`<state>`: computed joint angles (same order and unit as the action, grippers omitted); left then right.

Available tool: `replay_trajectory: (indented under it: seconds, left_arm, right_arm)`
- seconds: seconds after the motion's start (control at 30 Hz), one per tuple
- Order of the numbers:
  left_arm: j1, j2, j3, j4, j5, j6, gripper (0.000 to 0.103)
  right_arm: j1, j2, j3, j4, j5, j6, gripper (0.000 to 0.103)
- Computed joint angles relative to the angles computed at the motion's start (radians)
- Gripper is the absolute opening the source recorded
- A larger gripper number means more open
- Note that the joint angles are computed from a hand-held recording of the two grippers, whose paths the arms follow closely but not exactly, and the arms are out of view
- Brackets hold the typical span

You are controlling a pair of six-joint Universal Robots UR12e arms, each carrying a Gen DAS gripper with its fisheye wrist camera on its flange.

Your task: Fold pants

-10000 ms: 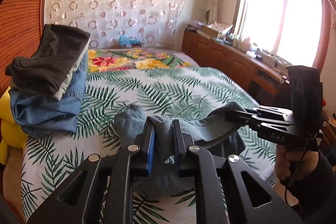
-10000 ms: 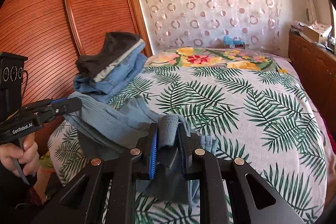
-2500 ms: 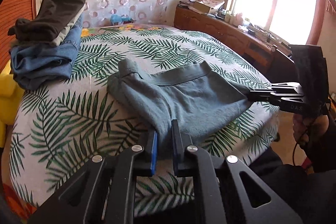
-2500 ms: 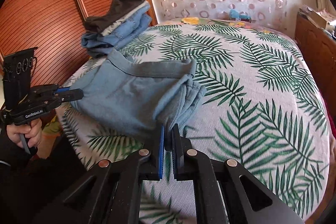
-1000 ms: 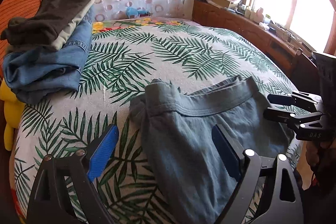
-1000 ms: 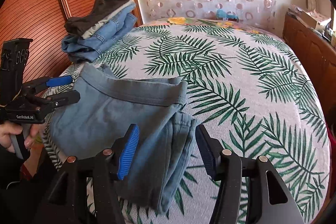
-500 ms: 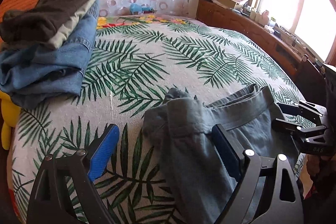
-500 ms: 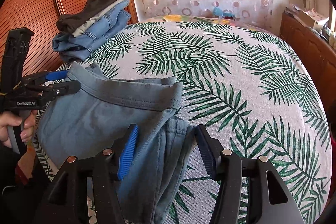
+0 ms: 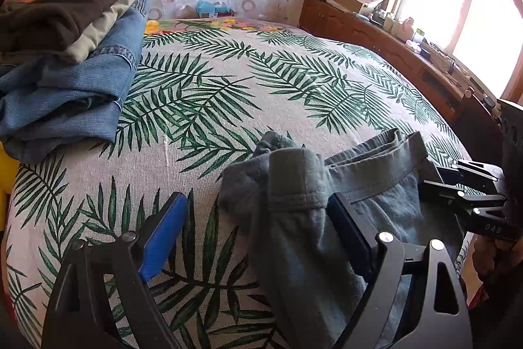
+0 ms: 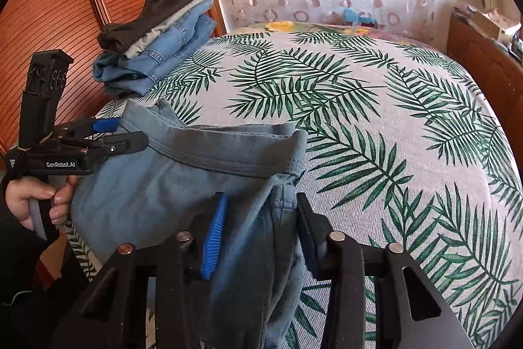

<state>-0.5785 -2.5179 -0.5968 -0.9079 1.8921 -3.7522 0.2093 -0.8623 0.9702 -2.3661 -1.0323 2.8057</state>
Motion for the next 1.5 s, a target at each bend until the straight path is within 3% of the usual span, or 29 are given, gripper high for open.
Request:
replay_trajectory:
  seconds: [0.13,0.27,0.5,0.57,0.67,1.13,1.5]
  left_arm:
    - [0.001,0.000,0.001,0.001,-0.005,0.003,0.088]
    - [0.002,0.003,-0.007,0.012,-0.012,0.006,0.086]
    - [0.008,0.019,-0.048,0.092,-0.091,0.034,0.052]
    - [0.006,0.018,-0.047,0.102,-0.100,0.041,0.039]
    - [0.000,0.011,-0.030,0.097,-0.088,0.047,0.030]
    - [-0.034,0.016,-0.018,0.185,0.016,0.104,0.017]
    - [-0.053,0.012,0.006,0.251,0.079,0.158,0.016]
  right_arm:
    - [-0.001,0.003,-0.002,-0.005,0.007,0.011,0.025]
    - [-0.005,0.003,0.003,-0.012,0.022,0.024,0.021]
    - [-0.006,-0.007,0.023,-0.036,0.019,0.032,0.016]
    - [-0.005,-0.009,0.028,-0.039,0.018,0.036,0.015]
    - [-0.005,-0.012,0.036,-0.054,0.021,0.044,0.013]
    - [-0.011,-0.049,0.110,-0.190,0.048,0.074,0.011]
    - [-0.023,-0.069,0.142,-0.264,0.077,0.089,0.011]
